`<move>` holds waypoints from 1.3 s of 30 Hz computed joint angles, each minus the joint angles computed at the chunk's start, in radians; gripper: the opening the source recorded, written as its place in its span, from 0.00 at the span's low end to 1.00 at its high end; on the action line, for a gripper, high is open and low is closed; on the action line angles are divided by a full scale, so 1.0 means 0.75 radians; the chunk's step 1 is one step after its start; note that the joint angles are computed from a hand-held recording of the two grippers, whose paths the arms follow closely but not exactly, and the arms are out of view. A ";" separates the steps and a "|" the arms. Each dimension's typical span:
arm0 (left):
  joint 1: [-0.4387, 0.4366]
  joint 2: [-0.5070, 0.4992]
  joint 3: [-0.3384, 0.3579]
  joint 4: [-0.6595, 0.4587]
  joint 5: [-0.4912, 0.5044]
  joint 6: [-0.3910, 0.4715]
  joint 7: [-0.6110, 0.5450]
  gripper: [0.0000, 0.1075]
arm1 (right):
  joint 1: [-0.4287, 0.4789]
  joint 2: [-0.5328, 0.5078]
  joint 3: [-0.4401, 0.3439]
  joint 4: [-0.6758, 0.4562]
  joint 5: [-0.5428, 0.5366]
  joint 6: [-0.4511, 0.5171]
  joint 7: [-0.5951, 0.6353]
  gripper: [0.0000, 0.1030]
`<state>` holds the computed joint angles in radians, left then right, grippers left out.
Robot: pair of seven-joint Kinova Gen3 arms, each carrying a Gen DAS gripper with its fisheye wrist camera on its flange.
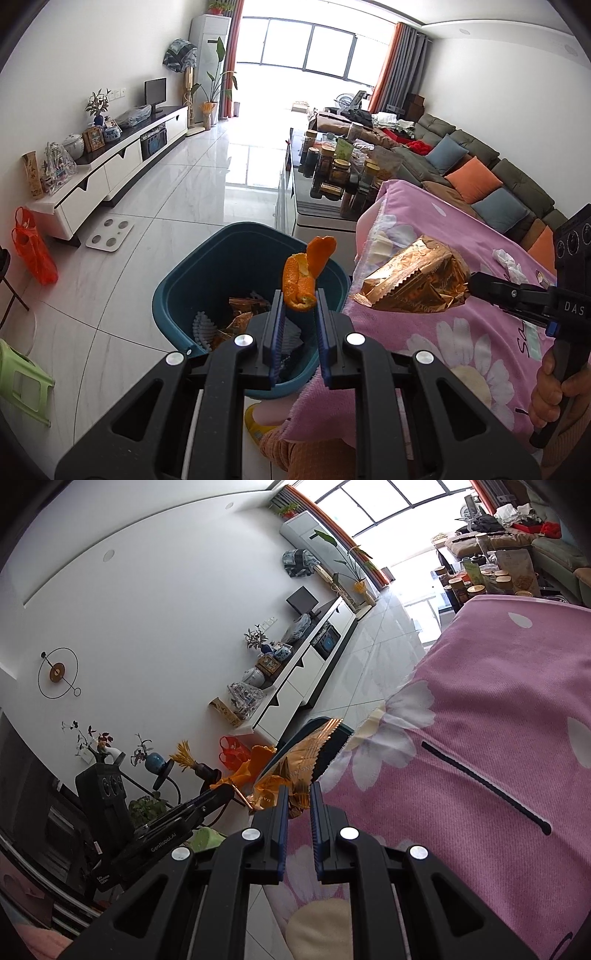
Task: Collect trash
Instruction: 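Carry the orange peel with the left tool while the right tool carries the chip bag to the bin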
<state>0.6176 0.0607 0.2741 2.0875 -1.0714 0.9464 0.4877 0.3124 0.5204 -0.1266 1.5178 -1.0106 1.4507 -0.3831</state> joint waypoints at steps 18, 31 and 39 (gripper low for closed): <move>-0.034 0.048 -0.047 0.007 -0.005 -0.046 0.005 0.15 | -0.093 -0.028 -0.016 0.013 0.035 -0.085 -0.029 0.10; -0.042 0.087 -0.090 0.009 -0.004 -0.077 0.024 0.15 | -0.166 -0.055 -0.033 0.012 0.074 -0.156 -0.059 0.10; -0.051 0.115 -0.117 0.003 0.006 -0.103 0.022 0.15 | -0.215 -0.069 -0.043 0.023 0.100 -0.208 -0.057 0.10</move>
